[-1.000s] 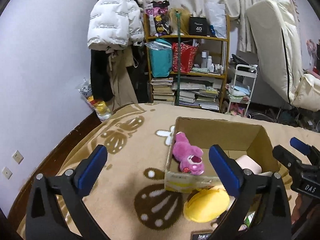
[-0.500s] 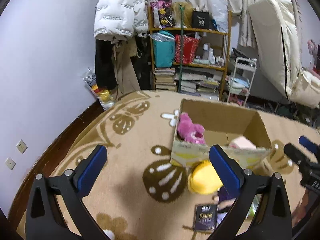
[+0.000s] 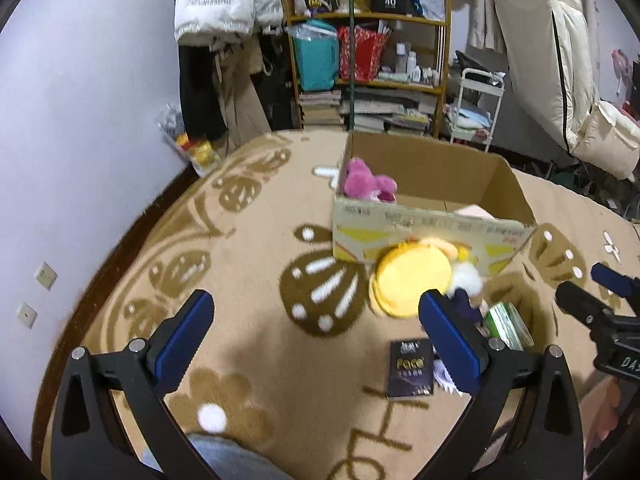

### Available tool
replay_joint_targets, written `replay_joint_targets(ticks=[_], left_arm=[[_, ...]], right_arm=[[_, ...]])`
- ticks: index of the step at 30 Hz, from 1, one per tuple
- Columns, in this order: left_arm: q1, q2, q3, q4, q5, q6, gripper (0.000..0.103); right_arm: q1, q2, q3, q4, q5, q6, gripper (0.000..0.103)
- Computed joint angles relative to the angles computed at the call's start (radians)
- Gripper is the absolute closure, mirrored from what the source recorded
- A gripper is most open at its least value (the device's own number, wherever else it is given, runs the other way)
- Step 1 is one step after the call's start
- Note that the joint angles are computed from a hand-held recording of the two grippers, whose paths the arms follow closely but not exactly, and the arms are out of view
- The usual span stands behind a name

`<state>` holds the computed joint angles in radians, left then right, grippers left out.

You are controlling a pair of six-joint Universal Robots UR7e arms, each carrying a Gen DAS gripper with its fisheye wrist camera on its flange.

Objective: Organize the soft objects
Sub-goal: 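Withdraw both tools from the box and move toward the remaining pile, then lower the left tool onto the black Face tissue pack while the right tool reaches the clear plastic item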

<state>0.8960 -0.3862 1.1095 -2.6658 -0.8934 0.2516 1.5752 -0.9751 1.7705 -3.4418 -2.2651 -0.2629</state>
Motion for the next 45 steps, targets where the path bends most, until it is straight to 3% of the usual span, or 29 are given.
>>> replay_joint_targets(ticks=[9, 25, 37, 42, 45], left_arm=[[0.019, 0.028, -0.060, 0.145, -0.020, -0.073, 0.002], [0.033, 0.116, -0.188, 0.366, -0.071, -0.107, 0.002], [0.041, 0.189, -0.292, 0.535, -0.084, -0.142, 0.002], [0.049, 0.219, -0.346, 0.625, -0.090, -0.170, 0.002], [0.051, 0.229, -0.362, 0.654, -0.082, -0.177, 0.002]], right_arm=[[-0.017, -0.002, -0.016, 0.133, -0.041, 0.108, 0.000], [-0.074, -0.013, -0.070, 0.418, -0.003, 0.323, 0.011], [-0.089, -0.002, -0.109, 0.551, -0.006, 0.384, 0.048], [-0.093, -0.001, -0.112, 0.552, 0.002, 0.383, 0.057], [-0.096, -0.005, -0.107, 0.543, 0.012, 0.383, 0.068]])
